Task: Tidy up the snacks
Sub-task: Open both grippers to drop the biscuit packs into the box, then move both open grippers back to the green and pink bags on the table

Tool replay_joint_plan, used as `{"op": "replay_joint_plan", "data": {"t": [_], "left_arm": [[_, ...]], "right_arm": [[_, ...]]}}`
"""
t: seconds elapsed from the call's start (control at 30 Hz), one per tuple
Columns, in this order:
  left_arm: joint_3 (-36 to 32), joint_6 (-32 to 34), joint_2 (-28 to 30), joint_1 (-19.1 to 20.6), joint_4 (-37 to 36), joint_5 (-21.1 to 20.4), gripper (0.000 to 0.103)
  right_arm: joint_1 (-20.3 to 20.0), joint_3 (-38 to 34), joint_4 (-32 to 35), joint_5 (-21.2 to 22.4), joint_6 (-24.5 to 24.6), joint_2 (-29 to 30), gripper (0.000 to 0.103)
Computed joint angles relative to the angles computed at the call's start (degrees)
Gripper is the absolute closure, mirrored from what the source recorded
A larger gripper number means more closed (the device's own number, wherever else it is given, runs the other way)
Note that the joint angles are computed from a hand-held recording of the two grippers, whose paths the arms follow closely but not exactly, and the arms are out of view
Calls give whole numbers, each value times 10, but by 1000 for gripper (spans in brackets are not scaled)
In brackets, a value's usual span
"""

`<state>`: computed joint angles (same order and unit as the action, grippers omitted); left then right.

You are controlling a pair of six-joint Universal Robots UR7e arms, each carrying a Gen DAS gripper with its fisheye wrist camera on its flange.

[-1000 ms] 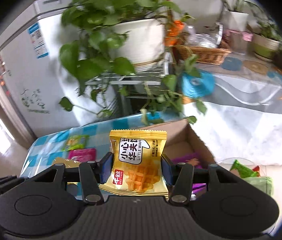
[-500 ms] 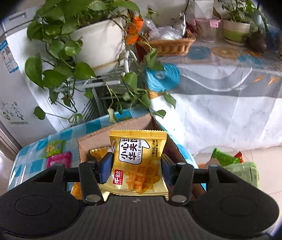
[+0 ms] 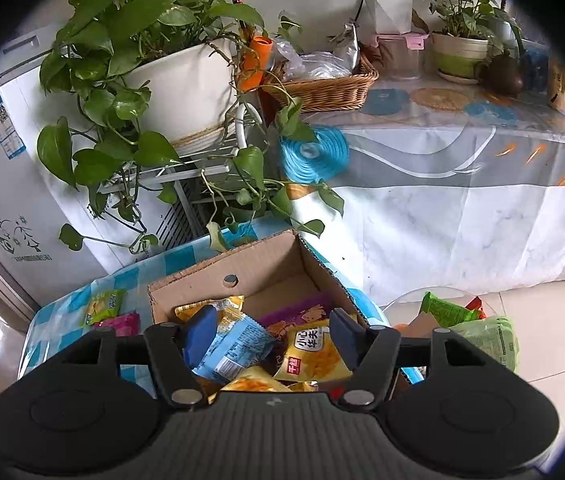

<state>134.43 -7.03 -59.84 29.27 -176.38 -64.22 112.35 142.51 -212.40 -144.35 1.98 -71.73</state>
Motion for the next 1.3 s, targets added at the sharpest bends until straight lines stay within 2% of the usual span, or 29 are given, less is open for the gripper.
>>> {"op": "replay_joint_plan", "data": {"t": [0.23,0.53,0.97,1.3], "left_arm": [[-1,-1,-19,11,29,30,12],[5,19,-49,36,47,49,12],[-12,54,-105,112,82,92,11],[-44,87,-115,167,84,132,11]], "right_arm": [[0,-6,5,9,-4,7,33],[6,-19,14,14,-8,25,31],[15,-43,15,34,-30,60,30],[23,-72,14,67,-61,102,30]]}}
